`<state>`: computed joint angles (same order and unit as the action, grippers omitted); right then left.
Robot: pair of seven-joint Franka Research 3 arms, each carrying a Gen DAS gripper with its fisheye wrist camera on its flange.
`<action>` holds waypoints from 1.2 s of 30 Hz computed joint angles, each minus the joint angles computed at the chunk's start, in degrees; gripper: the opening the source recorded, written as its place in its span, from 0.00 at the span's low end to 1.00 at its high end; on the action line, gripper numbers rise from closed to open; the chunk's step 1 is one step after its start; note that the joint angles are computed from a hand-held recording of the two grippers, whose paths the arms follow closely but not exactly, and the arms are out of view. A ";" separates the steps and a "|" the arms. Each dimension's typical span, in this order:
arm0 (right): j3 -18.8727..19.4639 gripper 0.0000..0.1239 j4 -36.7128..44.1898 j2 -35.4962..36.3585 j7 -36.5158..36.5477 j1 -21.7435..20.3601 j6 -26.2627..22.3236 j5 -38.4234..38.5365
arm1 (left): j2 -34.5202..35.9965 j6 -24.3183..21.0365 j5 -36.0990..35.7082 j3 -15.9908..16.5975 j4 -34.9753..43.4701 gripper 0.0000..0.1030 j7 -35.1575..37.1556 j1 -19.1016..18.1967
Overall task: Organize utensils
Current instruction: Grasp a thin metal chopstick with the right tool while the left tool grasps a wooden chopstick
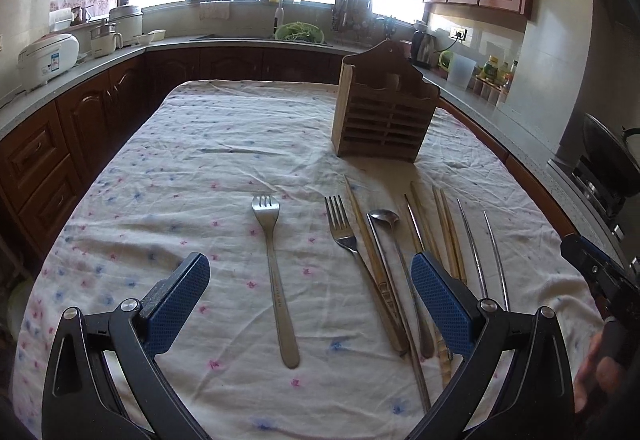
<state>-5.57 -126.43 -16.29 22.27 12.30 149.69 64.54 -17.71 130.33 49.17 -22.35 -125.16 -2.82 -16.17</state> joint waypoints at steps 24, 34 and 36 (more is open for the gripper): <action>5.96 0.24 26.55 24.62 32.13 -5.01 -11.89 -28.75 | 22.54 9.78 -28.19 9.96 20.01 0.39 36.54 3.21; 6.75 0.15 35.20 32.56 40.82 -4.26 -13.34 -39.82 | 29.61 5.28 -32.88 10.84 27.36 0.24 42.51 3.30; 6.84 0.14 36.56 33.49 41.83 -4.04 -13.53 -41.37 | 30.44 4.18 -32.49 10.98 28.72 0.22 43.12 3.05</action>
